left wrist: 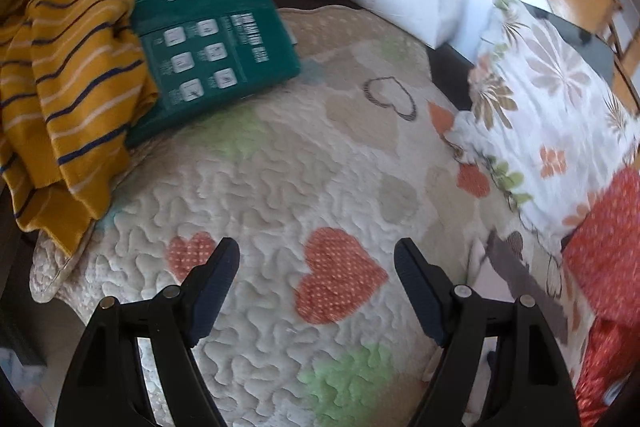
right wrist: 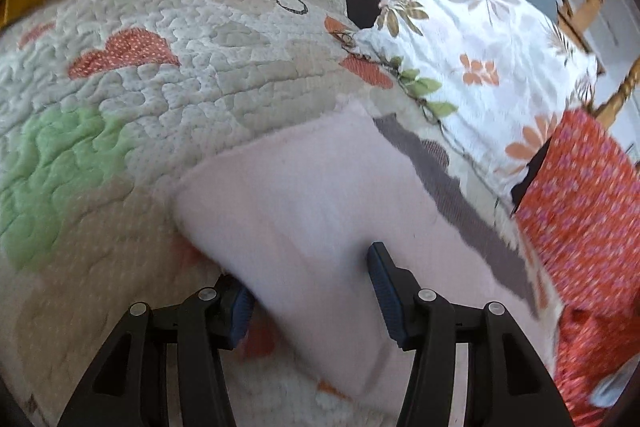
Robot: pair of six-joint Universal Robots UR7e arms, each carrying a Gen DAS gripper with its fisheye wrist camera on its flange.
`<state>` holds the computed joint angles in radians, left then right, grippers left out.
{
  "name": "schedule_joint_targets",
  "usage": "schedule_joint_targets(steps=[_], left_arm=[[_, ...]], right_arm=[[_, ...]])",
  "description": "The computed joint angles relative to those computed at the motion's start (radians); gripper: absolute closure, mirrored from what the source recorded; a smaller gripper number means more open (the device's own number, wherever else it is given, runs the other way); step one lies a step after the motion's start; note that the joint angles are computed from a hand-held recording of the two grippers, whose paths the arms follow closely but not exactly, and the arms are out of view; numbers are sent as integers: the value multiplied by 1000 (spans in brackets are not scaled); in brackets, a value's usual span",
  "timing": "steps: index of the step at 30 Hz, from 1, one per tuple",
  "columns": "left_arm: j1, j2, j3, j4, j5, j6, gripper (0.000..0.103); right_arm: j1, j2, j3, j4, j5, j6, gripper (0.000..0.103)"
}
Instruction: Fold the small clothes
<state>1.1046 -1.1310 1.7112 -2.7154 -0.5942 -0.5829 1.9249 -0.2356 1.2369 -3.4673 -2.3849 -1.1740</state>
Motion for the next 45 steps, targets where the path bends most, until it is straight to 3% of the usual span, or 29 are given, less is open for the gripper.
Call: schedule_joint_targets(steps=[4,5,7,8,11,13,19,25,28,30,34,41,45], left_arm=[[8,6,-10,21,-24,-8,24],[7,9,-12,23,-23,-8,24],[4,18,-17,24,-16,-3,24],[3,22,-19,26,-12,-2,24],[2,31,-25,36,-24,-2,24],[1,36,-28,44,-32,-2,24],[-9,54,-30,71,-47,-6,24],[-26,87,-36,105,-54,19,24],[-35,111,-43,126,-55,31,24],[-43,132,-49,137,-66,45,24],[-61,171,-65,159,-81,74,24],[-94,240,-112,169,-122,125,24],[-121,294,-145,167,-120,190,24]], right_arm=[[10,85,-130,-1,-28,-64,48],[11,90,-145,31,-29,-55,53],[15,94,-159,93,-39,-29,80],[18,93,-165,116,-45,-14,83],[13,15,-115,238,-5,161,90],[1,-71,-71,319,46,332,91],[-67,-347,97,345,173,639,91],[-188,-581,299,271,172,798,91],[-248,-637,368,287,145,863,91],[-298,-685,418,337,201,938,91],[-335,-719,464,349,261,991,91],[-315,-732,477,279,217,943,91],[-348,-777,470,449,239,998,90]])
